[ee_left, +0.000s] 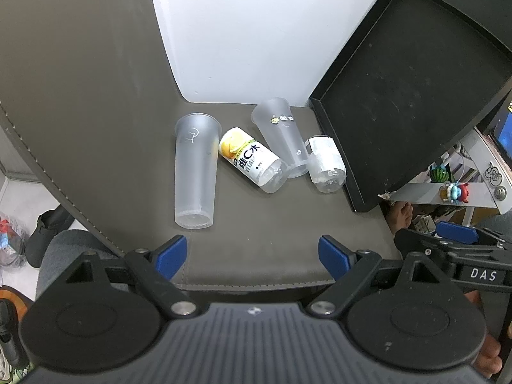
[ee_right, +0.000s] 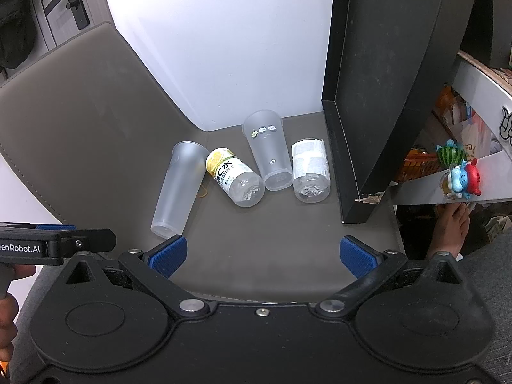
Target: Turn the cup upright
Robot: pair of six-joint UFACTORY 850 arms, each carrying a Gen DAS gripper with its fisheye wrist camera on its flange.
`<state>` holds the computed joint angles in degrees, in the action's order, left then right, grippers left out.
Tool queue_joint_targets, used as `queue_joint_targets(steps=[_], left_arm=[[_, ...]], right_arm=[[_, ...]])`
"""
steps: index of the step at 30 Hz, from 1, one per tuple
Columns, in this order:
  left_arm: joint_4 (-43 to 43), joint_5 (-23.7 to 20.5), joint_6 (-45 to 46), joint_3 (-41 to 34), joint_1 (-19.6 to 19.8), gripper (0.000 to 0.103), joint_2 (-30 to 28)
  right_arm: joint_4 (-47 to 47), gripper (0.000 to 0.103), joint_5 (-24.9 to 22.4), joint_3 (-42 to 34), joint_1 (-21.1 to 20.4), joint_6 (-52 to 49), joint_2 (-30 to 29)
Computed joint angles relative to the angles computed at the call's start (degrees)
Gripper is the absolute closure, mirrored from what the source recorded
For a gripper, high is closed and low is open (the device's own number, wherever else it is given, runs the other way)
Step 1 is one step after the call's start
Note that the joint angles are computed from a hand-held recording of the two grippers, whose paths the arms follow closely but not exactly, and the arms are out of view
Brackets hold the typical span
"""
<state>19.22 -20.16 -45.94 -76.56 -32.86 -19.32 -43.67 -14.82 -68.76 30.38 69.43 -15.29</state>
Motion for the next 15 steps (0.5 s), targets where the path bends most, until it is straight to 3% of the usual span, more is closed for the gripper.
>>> queue_joint_targets(steps=[15], left_arm=[[-6.26,-0.03,5.71,-4.25,1.81,0.015,-4.00]], right_arm=[[-11.17,0.000,2.08,0.82,-0.78,12.71,0.07]])
